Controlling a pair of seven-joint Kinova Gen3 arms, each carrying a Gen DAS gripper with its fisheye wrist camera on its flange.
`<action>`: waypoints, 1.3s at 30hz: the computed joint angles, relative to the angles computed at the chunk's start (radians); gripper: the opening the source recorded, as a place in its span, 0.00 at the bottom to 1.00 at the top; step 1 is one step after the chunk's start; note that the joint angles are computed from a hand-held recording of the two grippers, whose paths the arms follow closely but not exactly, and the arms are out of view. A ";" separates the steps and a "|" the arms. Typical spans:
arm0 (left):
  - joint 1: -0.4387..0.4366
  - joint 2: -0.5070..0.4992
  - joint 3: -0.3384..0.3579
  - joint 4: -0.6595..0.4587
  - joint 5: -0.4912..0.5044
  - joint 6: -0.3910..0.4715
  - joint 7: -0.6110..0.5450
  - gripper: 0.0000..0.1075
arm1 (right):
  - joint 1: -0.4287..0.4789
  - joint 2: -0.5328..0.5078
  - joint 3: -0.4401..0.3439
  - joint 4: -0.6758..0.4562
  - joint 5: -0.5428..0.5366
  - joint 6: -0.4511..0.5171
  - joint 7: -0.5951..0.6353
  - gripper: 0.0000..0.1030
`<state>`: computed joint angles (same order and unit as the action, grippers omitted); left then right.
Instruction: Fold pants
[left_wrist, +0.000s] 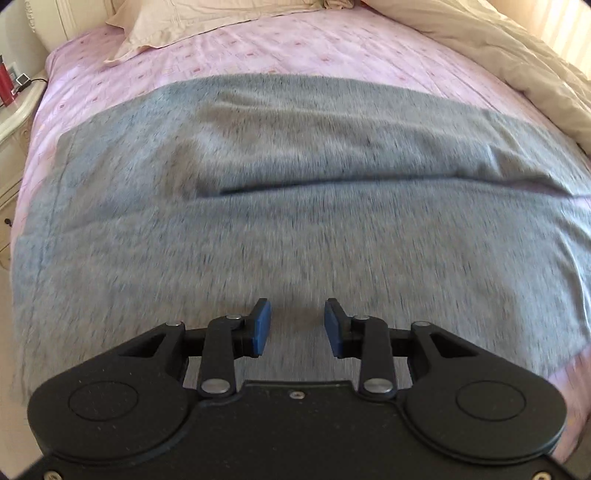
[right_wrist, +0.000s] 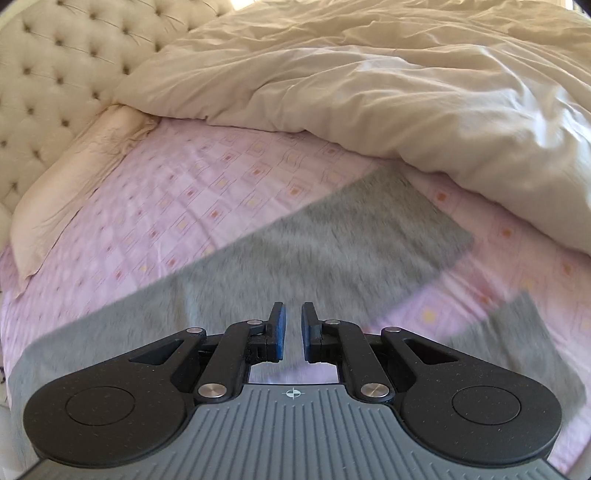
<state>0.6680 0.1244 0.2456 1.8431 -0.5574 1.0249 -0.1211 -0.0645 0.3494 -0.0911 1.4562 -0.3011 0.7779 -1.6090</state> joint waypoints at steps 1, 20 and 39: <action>-0.008 0.003 -0.006 0.005 0.000 -0.018 0.003 0.39 | -0.018 0.027 0.010 -0.042 0.014 0.019 -0.029 0.10; 0.039 -0.012 0.000 0.125 -0.220 -0.161 0.248 0.55 | -0.316 0.471 0.135 -0.736 0.379 0.417 -0.480 0.10; 0.005 -0.059 0.013 0.159 -0.226 -0.223 0.282 0.55 | -0.338 0.458 0.094 -0.655 0.499 0.343 -0.335 0.25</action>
<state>0.6735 0.0654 0.2587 2.0023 -0.7832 0.8019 0.1609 -0.4023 0.8072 0.0026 0.8017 0.1975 1.1207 -1.9444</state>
